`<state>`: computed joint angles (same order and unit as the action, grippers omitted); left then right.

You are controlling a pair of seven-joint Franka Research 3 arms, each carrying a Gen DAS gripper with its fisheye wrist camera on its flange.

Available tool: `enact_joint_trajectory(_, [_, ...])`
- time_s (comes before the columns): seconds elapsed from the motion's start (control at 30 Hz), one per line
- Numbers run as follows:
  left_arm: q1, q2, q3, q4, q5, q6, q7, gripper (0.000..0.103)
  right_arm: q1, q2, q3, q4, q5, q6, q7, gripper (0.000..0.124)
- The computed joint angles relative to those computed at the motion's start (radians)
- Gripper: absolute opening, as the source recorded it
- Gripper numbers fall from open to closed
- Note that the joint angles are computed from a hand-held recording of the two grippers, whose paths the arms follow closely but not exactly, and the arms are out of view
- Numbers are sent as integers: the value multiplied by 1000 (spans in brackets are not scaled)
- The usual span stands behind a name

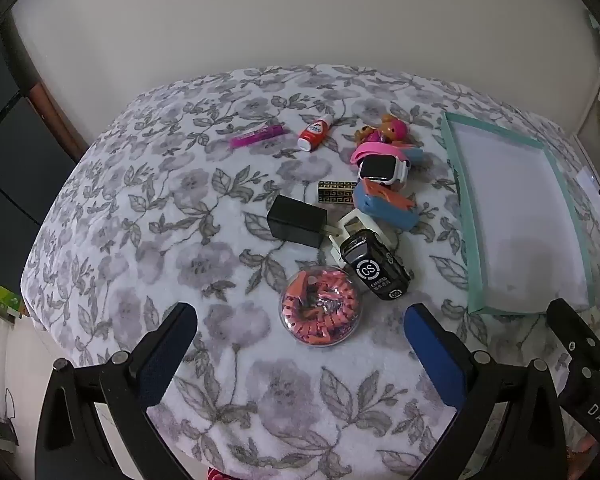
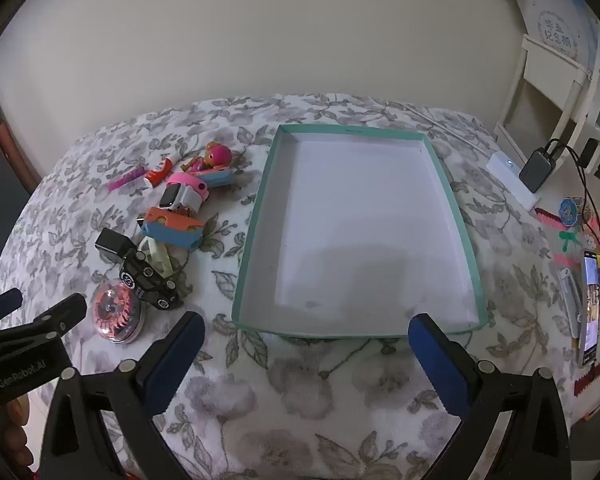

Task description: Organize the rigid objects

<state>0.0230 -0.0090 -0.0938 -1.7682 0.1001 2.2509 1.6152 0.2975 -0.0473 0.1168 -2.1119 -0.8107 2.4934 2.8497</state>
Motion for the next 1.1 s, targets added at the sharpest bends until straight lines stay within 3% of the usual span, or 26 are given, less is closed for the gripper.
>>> enact_joint_trajectory(1.1, [3,0,1,-8,0,0,-3,103,6,10,-3,5,18,-11,-19,103])
